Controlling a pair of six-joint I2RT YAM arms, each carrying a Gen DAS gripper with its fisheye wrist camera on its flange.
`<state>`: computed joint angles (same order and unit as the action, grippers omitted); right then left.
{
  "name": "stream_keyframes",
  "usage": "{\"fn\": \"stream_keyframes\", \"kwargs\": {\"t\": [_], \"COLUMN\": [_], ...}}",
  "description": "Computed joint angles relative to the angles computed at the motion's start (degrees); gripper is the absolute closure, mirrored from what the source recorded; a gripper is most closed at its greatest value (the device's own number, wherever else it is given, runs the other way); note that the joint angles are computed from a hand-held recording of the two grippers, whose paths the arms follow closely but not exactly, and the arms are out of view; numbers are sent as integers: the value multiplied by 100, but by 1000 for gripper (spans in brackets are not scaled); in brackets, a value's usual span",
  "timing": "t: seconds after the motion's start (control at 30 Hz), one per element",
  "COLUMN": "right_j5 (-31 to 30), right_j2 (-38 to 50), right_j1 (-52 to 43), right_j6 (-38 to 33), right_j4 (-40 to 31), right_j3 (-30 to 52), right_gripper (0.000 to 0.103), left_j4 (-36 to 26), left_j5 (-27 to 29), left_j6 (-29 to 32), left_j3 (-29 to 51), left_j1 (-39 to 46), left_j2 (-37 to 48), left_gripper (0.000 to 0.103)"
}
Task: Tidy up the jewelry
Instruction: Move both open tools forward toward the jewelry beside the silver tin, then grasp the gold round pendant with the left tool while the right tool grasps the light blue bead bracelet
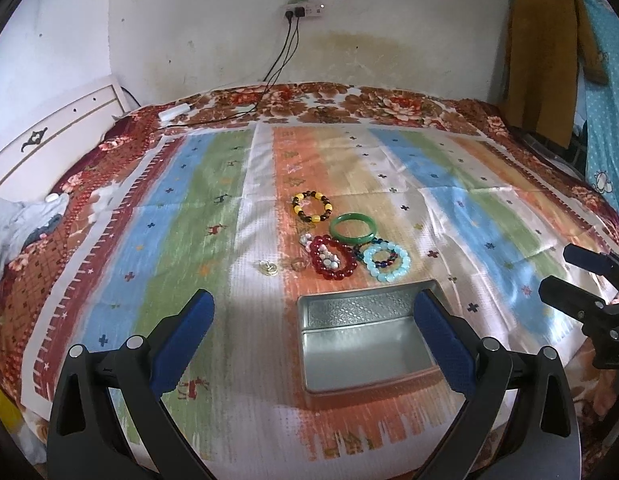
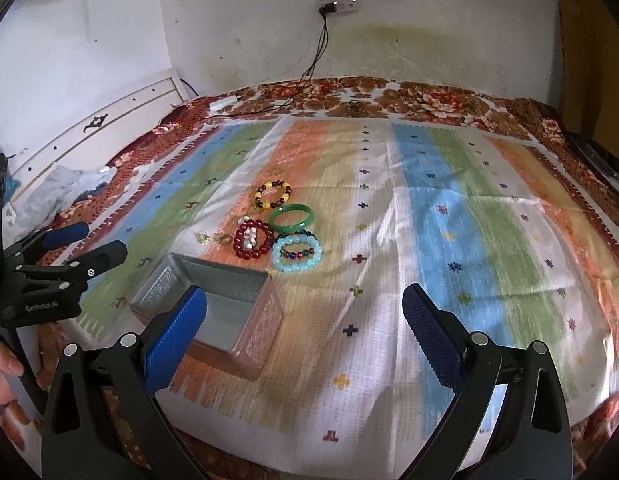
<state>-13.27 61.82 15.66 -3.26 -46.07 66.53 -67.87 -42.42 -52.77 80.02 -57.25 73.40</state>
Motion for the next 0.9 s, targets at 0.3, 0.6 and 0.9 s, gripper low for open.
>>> {"fn": "stream_keyframes", "kwargs": {"t": [0.3, 0.6, 0.9], "right_j5": [-23, -26, 164], "right_j2": [562, 1294, 1721], "right_j1": [61, 16, 48], "right_j6": [-77, -63, -142], "right_j4": [-14, -215, -237], "right_j3": [417, 985, 1316], "right_gripper": [4, 4, 4], "left_j4": [196, 346, 287], "left_j5": [461, 670, 883], "left_j6": [405, 788, 989], "left_j3": [-26, 53, 217], "left_j1": [560, 1120, 1586], "left_j2": [33, 162, 359], "left_gripper": [6, 6, 6]}}
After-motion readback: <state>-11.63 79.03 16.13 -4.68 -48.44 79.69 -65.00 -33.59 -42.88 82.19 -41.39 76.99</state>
